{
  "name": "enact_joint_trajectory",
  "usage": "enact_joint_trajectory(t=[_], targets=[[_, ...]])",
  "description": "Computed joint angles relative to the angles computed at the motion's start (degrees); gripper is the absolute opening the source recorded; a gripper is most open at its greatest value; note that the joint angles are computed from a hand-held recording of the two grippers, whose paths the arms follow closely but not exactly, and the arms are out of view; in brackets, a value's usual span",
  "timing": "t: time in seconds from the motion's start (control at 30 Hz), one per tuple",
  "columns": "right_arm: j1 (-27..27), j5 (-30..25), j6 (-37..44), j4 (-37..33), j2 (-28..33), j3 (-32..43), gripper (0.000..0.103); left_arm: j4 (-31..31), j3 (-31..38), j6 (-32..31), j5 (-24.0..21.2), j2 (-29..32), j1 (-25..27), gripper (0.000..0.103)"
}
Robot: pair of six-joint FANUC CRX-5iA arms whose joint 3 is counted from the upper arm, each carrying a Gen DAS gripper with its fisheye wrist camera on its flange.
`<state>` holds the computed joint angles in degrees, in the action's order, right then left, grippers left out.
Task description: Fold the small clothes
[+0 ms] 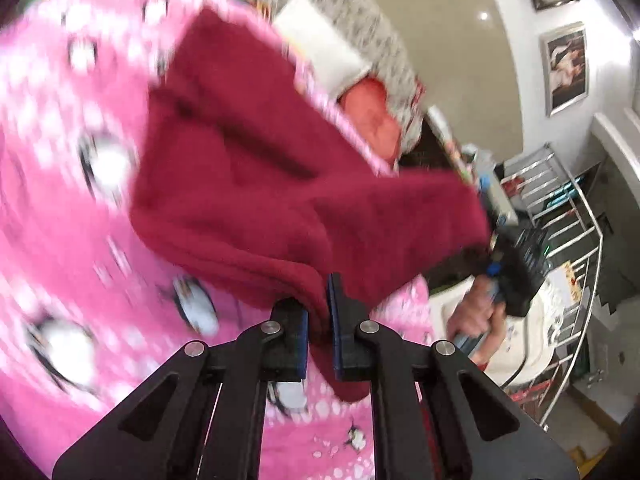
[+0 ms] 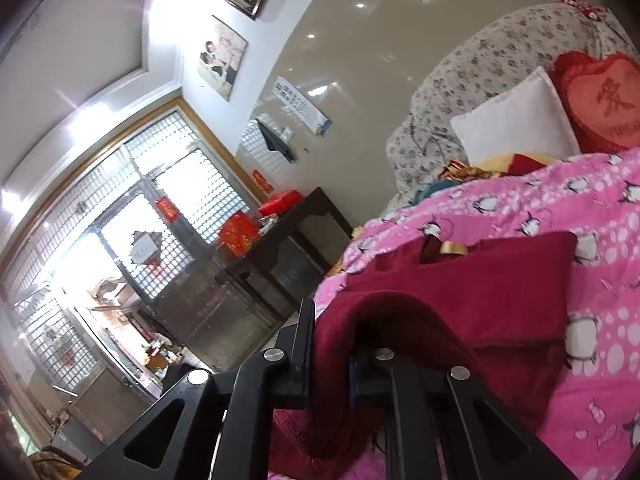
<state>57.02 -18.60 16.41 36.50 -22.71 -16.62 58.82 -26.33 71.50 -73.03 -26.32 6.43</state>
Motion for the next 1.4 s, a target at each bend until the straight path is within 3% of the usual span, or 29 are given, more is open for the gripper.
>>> enact_joint_trajectory(t=[0.1, 0.23, 0.37, 0.43, 0.47, 0.53, 0.57, 0.6, 0.63, 0.7, 0.77, 0.83, 0.9, 1.0, 1.13, 1.2, 1.27, 1.4], targets=[[-1.55, -1.55, 2.82, -2.45, 2.42, 3.19, 0.012, 1.33, 4.21, -0.69, 2.78, 3.39, 2.26, 0.007], [-6.17, -4.26, 3.83, -6.54, 7.56, 8.29, 0.012, 0.27, 13.47, 0.58, 9.26, 12.89, 0.31, 0.007], [-12.76, -6.04, -3.25, -5.17, 14.55, 12.01, 0.012, -6.9, 24.92, 6.2, 16.41, 24.39, -4.36, 0.007], [-14.93, -12.8, -2.37, -10.17, 18.68, 16.77, 0.017, -6.93, 28.3, 6.32, 15.9, 28.82, -4.54, 0.007], [-15.91, -16.8, -0.22, -14.62, 20.42, 19.73, 0.028, -6.97, 28.68, 5.52, 16.19, 29.9, -4.43, 0.007], [-17.51, -15.82, -1.3, -18.8, 19.7, 18.49, 0.035, -7.44, 29.65, 7.6, 17.74, 31.51, -4.6, 0.007], [-17.67, -13.9, -2.91, -17.79, 18.4, 16.37, 0.036, -6.13, 30.53, 7.51, 16.8, 32.93, -4.31, 0.008], [-17.29, -13.52, -6.02, -14.05, 16.99, 14.24, 0.039, -4.66, 30.73, 6.81, 15.84, 33.57, -3.96, 0.016], [-16.63, -15.04, -9.76, -8.95, 15.89, 12.76, 0.042, -3.6, 30.91, 5.89, 15.2, 33.77, -3.76, 0.02], [-14.77, -19.95, -15.65, 0.48, 14.05, 10.8, 0.045, -4.79, 31.97, 5.34, 14.14, 33.49, -3.52, 0.042], [-13.2, -22.02, -17.03, 6.09, 12.75, 9.78, 0.045, -6.3, 31.92, 4.64, 14.0, 31.94, -3.42, 0.051], [-12.17, -19.99, -13.19, 7.04, 12.23, 9.66, 0.045, -6.39, 30.76, 2.91, 14.97, 30.16, -3.57, 0.056], [-10.15, -20.23, -3.72, 3.3, 14.17, 13.16, 0.045, -8.6, 30.63, 3.37, 17.72, 28.96, -4.22, 0.074], [-8.68, -23.84, 4.13, -1.08, 19.23, 19.1, 0.045, -10.18, 30.54, 4.24, 20.32, 28.42, -4.64, 0.078], [-10.42, -43.08, 11.31, -8.41, 32.05, 34.95, 0.045, -10.56, 31.4, 5.98, 17.06, 29.8, -3.96, 0.078], [-11.17, -41.78, 11.47, -10.59, 31.24, 33.86, 0.045, -10.74, 29.5, 4.93, 16.27, 28.32, -3.4, 0.078], [-10.22, -38.46, 9.67, -8.92, 27.19, 29.14, 0.045, -10.97, 26.38, 2.74, 15.61, 25.61, -2.4, 0.078], [-5.81, -38.07, 4.69, -2.35, 19.27, 20.93, 0.045, -10.61, 18.25, -1.31, 14.68, 19.27, -0.18, 0.078]])
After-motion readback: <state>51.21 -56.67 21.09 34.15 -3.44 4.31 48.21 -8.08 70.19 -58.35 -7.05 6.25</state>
